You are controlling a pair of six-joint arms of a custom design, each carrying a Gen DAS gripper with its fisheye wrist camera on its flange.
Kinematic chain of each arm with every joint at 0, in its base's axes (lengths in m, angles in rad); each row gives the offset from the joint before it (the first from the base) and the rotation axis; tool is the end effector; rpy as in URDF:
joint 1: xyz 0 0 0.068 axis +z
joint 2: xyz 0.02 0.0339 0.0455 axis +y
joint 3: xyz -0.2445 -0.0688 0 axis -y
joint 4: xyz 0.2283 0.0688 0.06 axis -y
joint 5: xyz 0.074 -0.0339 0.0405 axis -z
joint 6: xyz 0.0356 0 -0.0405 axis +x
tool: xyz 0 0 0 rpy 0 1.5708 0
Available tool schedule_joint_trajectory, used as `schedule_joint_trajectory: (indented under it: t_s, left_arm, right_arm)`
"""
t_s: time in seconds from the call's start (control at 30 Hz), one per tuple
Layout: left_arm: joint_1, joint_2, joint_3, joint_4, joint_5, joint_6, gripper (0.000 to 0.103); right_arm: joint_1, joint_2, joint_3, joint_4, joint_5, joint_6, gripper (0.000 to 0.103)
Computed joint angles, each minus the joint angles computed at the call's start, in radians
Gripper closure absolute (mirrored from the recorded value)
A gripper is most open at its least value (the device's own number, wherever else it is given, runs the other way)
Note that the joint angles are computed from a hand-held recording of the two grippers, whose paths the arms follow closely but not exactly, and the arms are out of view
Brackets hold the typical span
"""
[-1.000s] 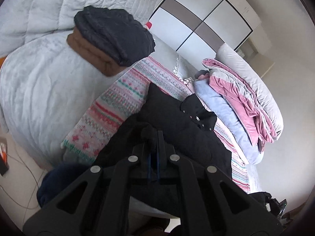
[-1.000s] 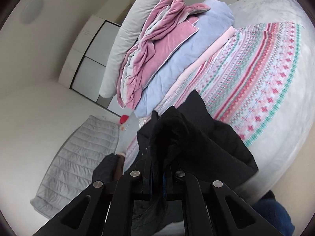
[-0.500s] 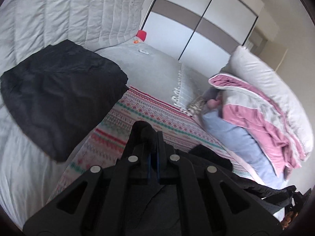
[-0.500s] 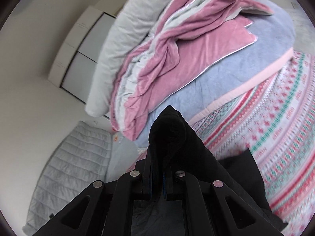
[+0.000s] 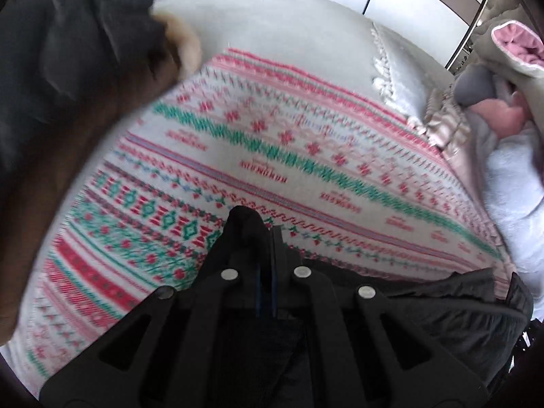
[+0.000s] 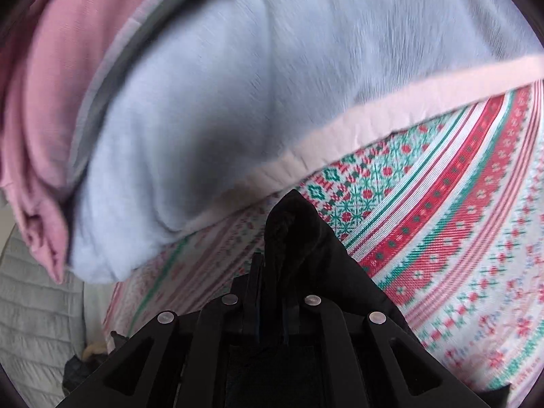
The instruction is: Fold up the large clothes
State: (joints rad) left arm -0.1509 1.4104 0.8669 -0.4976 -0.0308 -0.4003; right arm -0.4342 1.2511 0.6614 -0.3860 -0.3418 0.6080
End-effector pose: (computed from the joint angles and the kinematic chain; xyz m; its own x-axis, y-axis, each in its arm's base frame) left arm 0.2599 -0.0384 0.1936 -0.8383 -0.2665 -0.4757 -0.2083 0.9628 -0.1724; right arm 0.2106 -0.0845 0.1795 -0.4876 0.8193 -0.3016 0.6145 0.5674 0.5480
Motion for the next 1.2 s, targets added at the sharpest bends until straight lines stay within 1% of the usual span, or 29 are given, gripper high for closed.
schedule_joint_trajectory:
  t_s: [0.03, 0.1, 0.13, 0.17, 0.2, 0.23, 0.27, 0.3, 0.33, 0.37, 0.4, 0.43, 0.5, 0.53, 0.6, 0.67, 0.73, 0.8, 0.83, 0.87, 0.9, 0.93, 0.97, 1.0, 1.03, 1.07, 1.1, 1.17, 1.2]
  left_arm:
    - [-0.002, 0.007, -0.014, 0.019, 0.003, 0.005, 0.096]
    - [0.015, -0.002, -0.017, 0.018, 0.028, 0.013, 0.094]
    - [0.032, -0.006, -0.004, -0.006, 0.059, 0.021, 0.093]
    - [0.052, -0.008, 0.019, -0.04, 0.101, 0.033, 0.09]
    - [0.073, -0.004, 0.046, -0.068, 0.14, 0.048, 0.088]
    - [0.111, -0.015, 0.07, -0.1, 0.195, 0.073, 0.085]
    - [0.138, -0.032, 0.079, -0.118, 0.231, 0.082, 0.08]
    - [0.166, -0.064, 0.085, -0.146, 0.263, 0.094, 0.076]
    - [0.198, -0.118, 0.089, -0.182, 0.285, 0.114, 0.062]
    - [0.212, -0.159, 0.086, -0.198, 0.285, 0.128, 0.043]
    - [0.225, -0.201, 0.082, -0.208, 0.284, 0.147, 0.037]
    - [0.257, -0.252, 0.075, -0.228, 0.309, 0.189, 0.033]
    - [0.3, -0.283, 0.076, -0.267, 0.35, 0.237, 0.033]
    - [0.333, -0.301, 0.06, -0.289, 0.387, 0.264, 0.033]
    - [0.355, -0.286, 0.041, -0.316, 0.413, 0.309, 0.032]
    - [0.328, -0.242, 0.01, -0.307, 0.356, 0.339, 0.032]
    - [0.26, -0.222, -0.055, -0.224, 0.268, 0.325, 0.032]
    - [0.221, -0.185, -0.093, -0.158, 0.232, 0.312, 0.032]
    - [0.204, -0.164, -0.113, -0.126, 0.228, 0.301, 0.034]
    - [0.194, -0.167, -0.135, -0.096, 0.231, 0.294, 0.05]
    - [0.175, -0.185, -0.169, -0.048, 0.214, 0.289, 0.062]
    - [0.141, -0.202, -0.181, -0.034, 0.164, 0.272, 0.083]
    - [0.123, -0.215, -0.188, -0.029, 0.133, 0.265, 0.095]
    - [0.115, -0.232, -0.19, -0.03, 0.116, 0.262, 0.096]
    - [0.1, -0.26, -0.192, -0.022, 0.093, 0.255, 0.097]
    - [0.099, -0.291, -0.195, -0.017, 0.085, 0.254, 0.097]
    - [0.101, -0.322, -0.195, -0.014, 0.086, 0.25, 0.097]
    - [0.114, -0.382, -0.193, -0.01, 0.123, 0.231, 0.097]
    - [0.098, -0.399, -0.196, -0.005, 0.107, 0.219, 0.097]
  right_arm:
    - [0.02, 0.033, -0.014, 0.034, 0.024, 0.005, 0.095]
    - [0.047, 0.043, -0.046, 0.083, 0.062, 0.013, 0.094]
    - [0.047, 0.033, -0.046, 0.075, 0.059, 0.012, 0.089]
    - [0.042, 0.025, -0.035, 0.053, 0.05, 0.006, 0.086]
    - [0.036, 0.009, -0.012, 0.007, 0.051, -0.01, 0.074]
    - [0.029, -0.026, 0.007, -0.042, 0.066, -0.03, 0.057]
    - [0.024, -0.08, 0.019, -0.084, 0.091, -0.049, 0.048]
    - [0.01, -0.144, 0.029, -0.134, 0.121, -0.082, 0.036]
    - [-0.006, -0.202, 0.043, -0.184, 0.152, -0.117, 0.032]
    - [-0.026, -0.26, 0.05, -0.227, 0.172, -0.153, 0.032]
    - [-0.055, -0.302, 0.051, -0.255, 0.16, -0.2, 0.031]
    - [-0.082, -0.337, 0.051, -0.294, 0.128, -0.273, 0.031]
    - [-0.089, -0.333, 0.058, -0.346, 0.095, -0.38, 0.031]
    - [-0.088, -0.339, 0.038, -0.358, 0.104, -0.427, 0.031]
    - [-0.07, -0.36, -0.012, -0.348, 0.143, -0.468, 0.031]
    - [-0.021, -0.328, -0.054, -0.304, 0.188, -0.491, 0.031]
    - [0.045, -0.274, -0.08, -0.237, 0.229, -0.499, 0.031]
    - [0.112, -0.21, -0.084, -0.17, 0.283, -0.496, 0.031]
    - [0.138, -0.18, -0.083, -0.141, 0.302, -0.498, 0.032]
    - [0.155, -0.145, -0.085, -0.107, 0.302, -0.506, 0.035]
    - [0.169, -0.117, -0.091, -0.075, 0.294, -0.513, 0.068]
    - [0.2, -0.094, -0.096, -0.056, 0.333, -0.506, 0.094]
    - [0.223, -0.117, -0.115, -0.039, 0.367, -0.491, 0.095]
    - [0.235, -0.169, -0.141, -0.029, 0.385, -0.485, 0.098]
    - [0.227, -0.263, -0.171, -0.035, 0.398, -0.464, 0.098]
    - [0.195, -0.331, -0.188, -0.05, 0.377, -0.444, 0.099]
    - [0.139, -0.42, -0.19, -0.096, 0.328, -0.424, 0.099]
    - [0.019, -0.483, -0.15, -0.171, 0.238, -0.421, 0.099]
    - [-0.028, -0.494, -0.133, -0.202, 0.189, -0.415, 0.099]
